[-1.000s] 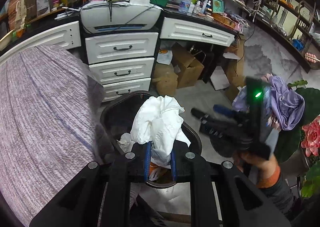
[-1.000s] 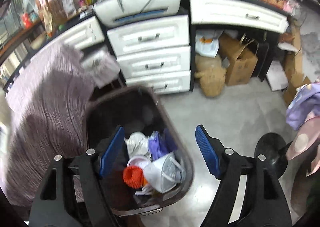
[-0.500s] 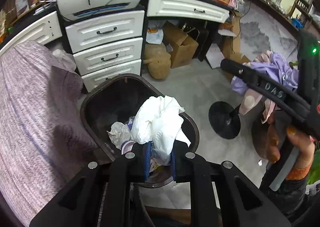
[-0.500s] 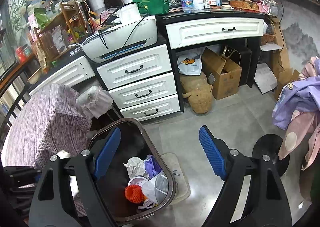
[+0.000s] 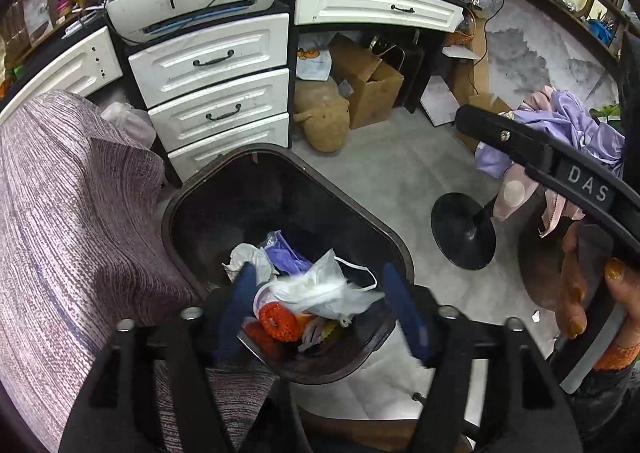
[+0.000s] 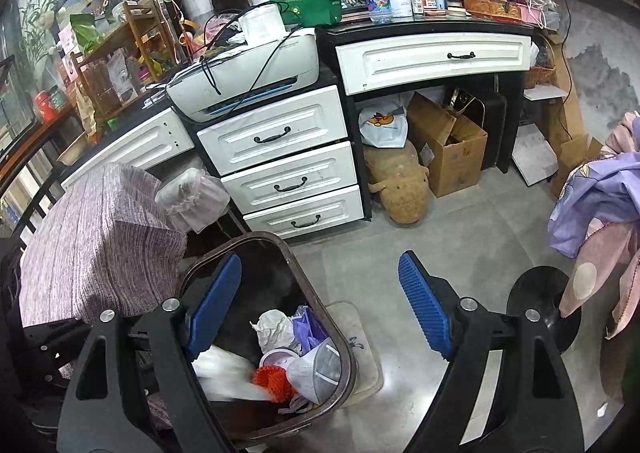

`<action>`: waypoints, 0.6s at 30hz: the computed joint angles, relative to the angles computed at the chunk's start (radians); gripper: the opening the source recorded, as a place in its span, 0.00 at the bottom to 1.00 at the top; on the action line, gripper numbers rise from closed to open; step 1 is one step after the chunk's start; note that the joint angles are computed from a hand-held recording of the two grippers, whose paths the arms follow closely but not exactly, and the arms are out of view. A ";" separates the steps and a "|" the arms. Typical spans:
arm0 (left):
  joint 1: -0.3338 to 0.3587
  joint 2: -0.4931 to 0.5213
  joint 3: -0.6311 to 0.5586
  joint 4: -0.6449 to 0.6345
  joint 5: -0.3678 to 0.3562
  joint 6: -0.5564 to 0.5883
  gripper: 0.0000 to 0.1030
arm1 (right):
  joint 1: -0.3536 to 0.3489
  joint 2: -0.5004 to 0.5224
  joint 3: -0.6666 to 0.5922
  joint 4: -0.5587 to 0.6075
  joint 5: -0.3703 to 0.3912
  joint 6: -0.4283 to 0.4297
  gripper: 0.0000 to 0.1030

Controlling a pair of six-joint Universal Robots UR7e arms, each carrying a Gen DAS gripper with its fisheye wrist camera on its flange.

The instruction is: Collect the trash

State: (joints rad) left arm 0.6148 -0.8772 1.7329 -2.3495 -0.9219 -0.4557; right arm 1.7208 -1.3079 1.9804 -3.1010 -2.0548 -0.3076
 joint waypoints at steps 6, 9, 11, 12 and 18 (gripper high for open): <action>-0.012 -0.019 0.029 -0.069 0.004 0.035 0.83 | 0.005 -0.001 0.003 0.003 0.006 -0.005 0.79; -0.020 -0.030 0.041 -0.099 0.006 0.047 0.85 | 0.006 0.000 0.004 0.004 0.010 -0.005 0.79; -0.024 -0.037 0.049 -0.111 0.011 0.047 0.86 | 0.007 -0.002 0.006 0.003 0.013 -0.006 0.79; -0.026 -0.045 0.056 -0.119 0.011 0.045 0.86 | 0.009 -0.001 0.006 0.003 0.012 -0.008 0.79; -0.073 -0.117 0.147 -0.201 0.086 0.015 0.90 | 0.038 -0.010 0.028 -0.043 0.053 -0.032 0.85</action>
State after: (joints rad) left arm 0.5417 -0.9939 1.8799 -2.5505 -0.8360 -0.4407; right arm 1.7583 -1.3177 2.0083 -3.1439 -2.0015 -0.3395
